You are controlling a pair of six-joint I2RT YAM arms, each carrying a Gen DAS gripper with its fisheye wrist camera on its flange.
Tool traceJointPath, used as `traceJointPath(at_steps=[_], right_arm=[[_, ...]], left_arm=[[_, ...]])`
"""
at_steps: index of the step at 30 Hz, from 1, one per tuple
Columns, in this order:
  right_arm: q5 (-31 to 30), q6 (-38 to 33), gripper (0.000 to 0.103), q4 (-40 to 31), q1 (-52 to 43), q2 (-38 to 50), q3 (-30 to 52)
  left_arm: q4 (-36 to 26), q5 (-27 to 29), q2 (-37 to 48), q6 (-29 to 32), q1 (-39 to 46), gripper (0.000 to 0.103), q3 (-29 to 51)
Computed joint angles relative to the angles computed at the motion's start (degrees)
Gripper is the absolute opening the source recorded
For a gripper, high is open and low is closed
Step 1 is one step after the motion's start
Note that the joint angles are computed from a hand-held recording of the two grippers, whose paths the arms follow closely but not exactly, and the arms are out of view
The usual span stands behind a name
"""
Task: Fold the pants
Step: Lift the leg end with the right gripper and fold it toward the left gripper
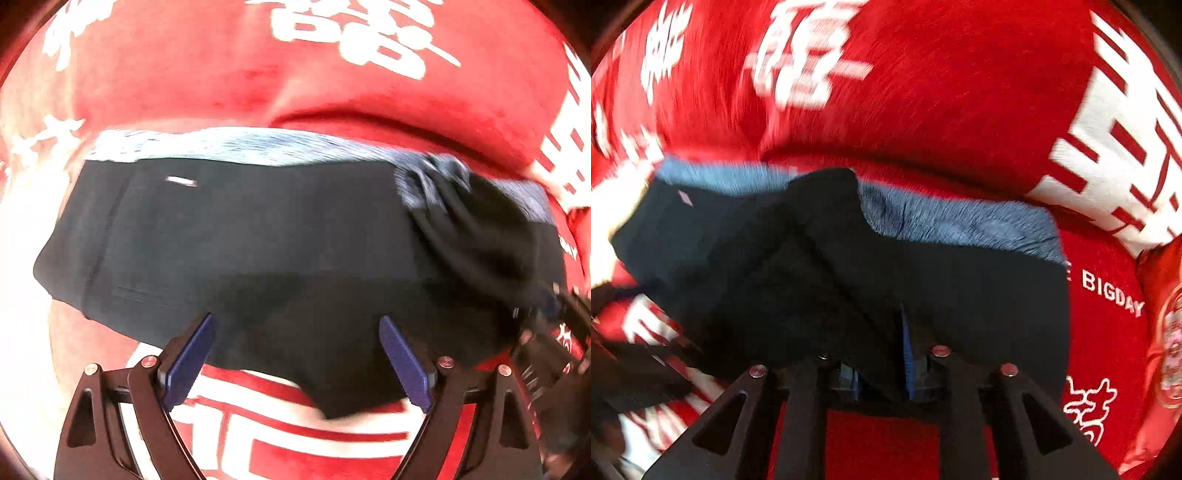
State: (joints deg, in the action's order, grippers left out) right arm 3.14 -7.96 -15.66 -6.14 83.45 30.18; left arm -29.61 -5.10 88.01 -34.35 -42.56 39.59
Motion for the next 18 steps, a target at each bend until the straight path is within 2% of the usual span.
traceJointPath(at_steps=[2, 3, 4, 5, 6, 8, 10, 11, 14, 18], right_arm=[[9.79, 2.53, 0.03, 3.75, 7.74, 1.31, -2.49], [12.6, 2.98, 0.035, 3.95, 10.52, 0.83, -3.32], [12.68, 3.19, 0.047, 3.13, 11.95, -0.54, -3.84], [10.85, 2.84, 0.054, 1.58, 12.4, -3.34, -4.74], [9.4, 2.45, 0.056, -0.34, 12.53, -6.2, -5.42], [6.67, 1.19, 0.056, -5.55, 11.21, -12.87, -6.5], [0.83, 0.76, 0.056, -12.16, 5.14, -18.63, -6.01], [-1.79, 1.41, 0.056, -13.09, 3.97, -18.67, -5.36], [-8.36, -2.7, 0.056, -19.76, -8.03, -22.43, -3.99], [-12.77, -7.99, 0.056, -22.85, -18.27, -21.45, -2.58]], left_arm=[[0.07, -0.29, -0.86, 2.02, 2.47, 0.09, -0.56], [0.1, 0.08, -0.97, 2.92, 3.58, 0.09, -0.39], [-0.05, 0.67, -1.48, 3.35, 4.25, 0.09, -0.26], [-0.53, 1.29, -1.07, 3.52, 4.47, 0.09, 1.04], [-1.06, 2.29, -1.15, 4.34, 5.18, 0.09, 1.99], [-2.77, 4.88, -0.54, 5.72, 5.64, 0.09, 5.67], [-2.72, 8.9, -0.05, 7.16, 5.36, 0.09, 8.56], [-3.05, 10.16, 1.35, 6.92, 4.35, 0.09, 11.06], [-1.98, 14.8, 4.54, 7.17, 1.71, 0.09, 15.08], [0.05, 16.96, 11.4, 7.54, -1.56, 0.09, 20.0]])
